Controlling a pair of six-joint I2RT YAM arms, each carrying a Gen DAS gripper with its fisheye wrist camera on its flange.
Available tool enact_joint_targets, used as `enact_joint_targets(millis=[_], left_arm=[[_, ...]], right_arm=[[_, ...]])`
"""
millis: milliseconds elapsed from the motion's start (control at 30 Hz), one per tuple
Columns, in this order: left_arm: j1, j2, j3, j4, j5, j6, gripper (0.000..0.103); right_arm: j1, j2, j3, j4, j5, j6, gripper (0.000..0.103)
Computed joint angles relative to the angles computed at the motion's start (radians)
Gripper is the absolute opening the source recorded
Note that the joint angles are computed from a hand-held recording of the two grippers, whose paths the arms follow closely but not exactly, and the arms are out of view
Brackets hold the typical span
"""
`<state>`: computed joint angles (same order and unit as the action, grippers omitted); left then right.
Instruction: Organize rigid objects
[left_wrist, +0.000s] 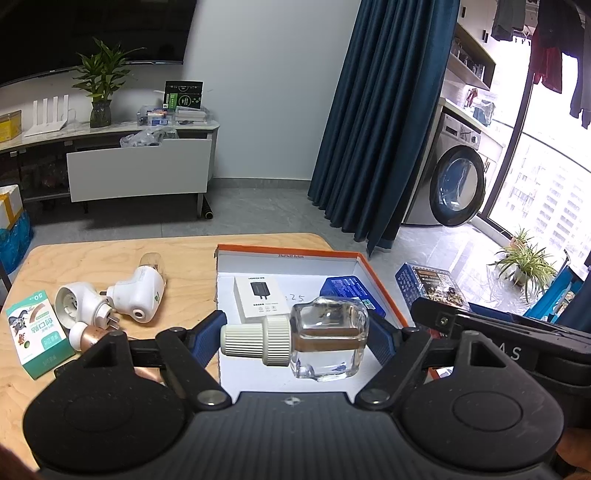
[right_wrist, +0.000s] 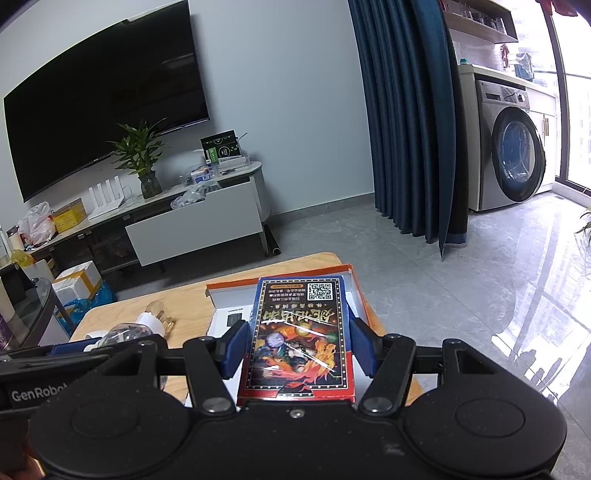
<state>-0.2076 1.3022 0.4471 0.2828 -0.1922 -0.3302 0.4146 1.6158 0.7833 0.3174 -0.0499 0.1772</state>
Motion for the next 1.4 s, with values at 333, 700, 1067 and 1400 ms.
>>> enact_joint_targets(millis=[333, 700, 1067, 1400], left_arm=[[-0.008, 0.004, -0.005, 0.010, -0.002, 0.003, 0.081], [-0.011, 0.007, -0.008, 0.013, 0.000, -0.001, 0.081], [-0.017, 0.009, -0.009, 0.013, -0.006, -0.005, 0.081], [-0.015, 0.016, -0.018, 0.025, -0.005, -0.005, 0.081]], right_arm=[[0.003, -0.002, -0.005, 0.004, 0.001, 0.000, 0.072], [0.008, -0.002, -0.013, 0.005, 0.005, 0.002, 0.072], [0.013, 0.003, -0.026, 0.015, 0.005, 0.002, 0.072], [0.015, 0.019, -0.027, 0.024, 0.004, 0.004, 0.072]])
